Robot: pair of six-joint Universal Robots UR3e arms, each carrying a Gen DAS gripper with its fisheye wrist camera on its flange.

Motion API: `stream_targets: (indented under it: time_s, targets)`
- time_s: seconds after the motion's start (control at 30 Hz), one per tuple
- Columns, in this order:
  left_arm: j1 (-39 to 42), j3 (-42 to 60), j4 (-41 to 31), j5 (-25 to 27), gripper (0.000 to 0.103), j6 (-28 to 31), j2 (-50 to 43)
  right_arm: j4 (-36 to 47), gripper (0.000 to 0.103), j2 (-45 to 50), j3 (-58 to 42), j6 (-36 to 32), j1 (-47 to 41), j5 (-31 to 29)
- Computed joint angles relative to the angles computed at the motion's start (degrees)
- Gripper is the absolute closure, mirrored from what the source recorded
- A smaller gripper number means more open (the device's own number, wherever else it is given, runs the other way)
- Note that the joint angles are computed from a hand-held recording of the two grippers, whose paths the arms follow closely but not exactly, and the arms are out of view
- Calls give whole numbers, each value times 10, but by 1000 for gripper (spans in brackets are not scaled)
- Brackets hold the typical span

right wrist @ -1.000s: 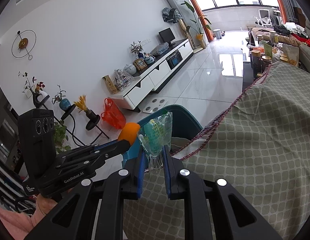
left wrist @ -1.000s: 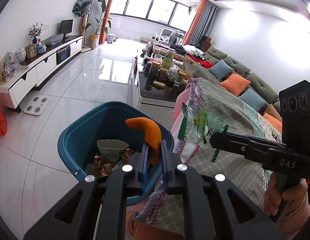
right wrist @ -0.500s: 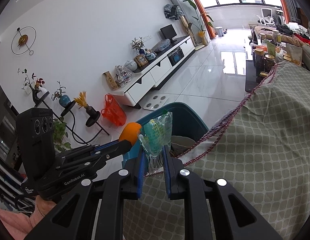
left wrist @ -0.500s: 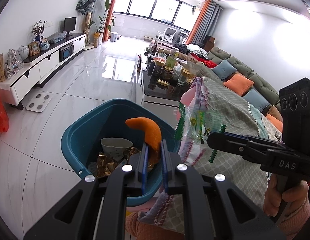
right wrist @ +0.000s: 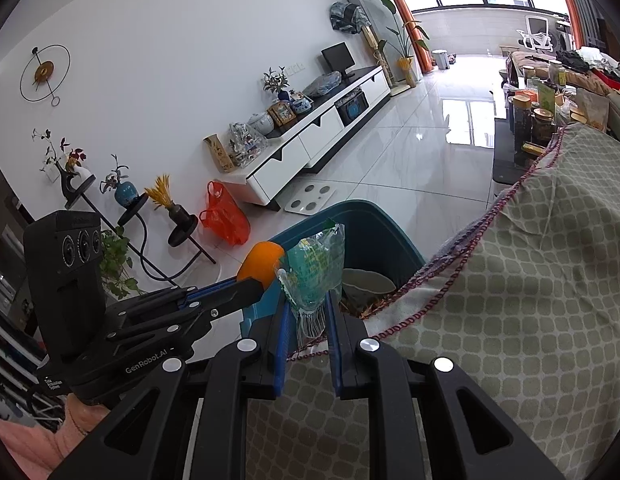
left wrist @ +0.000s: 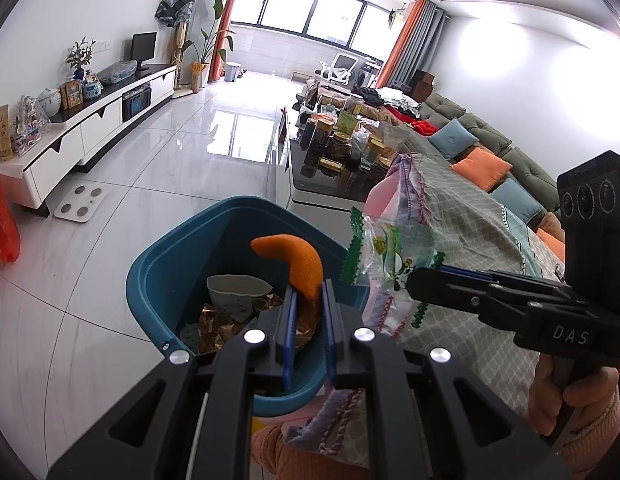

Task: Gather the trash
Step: 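Lower the peel and wrapper into the teal bin and open both grippers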

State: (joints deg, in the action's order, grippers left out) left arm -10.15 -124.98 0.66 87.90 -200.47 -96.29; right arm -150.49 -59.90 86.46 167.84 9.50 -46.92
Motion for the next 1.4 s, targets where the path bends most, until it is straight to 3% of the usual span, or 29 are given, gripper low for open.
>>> stream_targets:
  time_s: [1.0,1.4]
  targets:
    - [9,-10,13,-3,90,-4,-14,19,86,47,-65,11,30,-34]
    - [29,-9,16,-28,90,-6,-36,43,83,73,-107,19,45,-57]
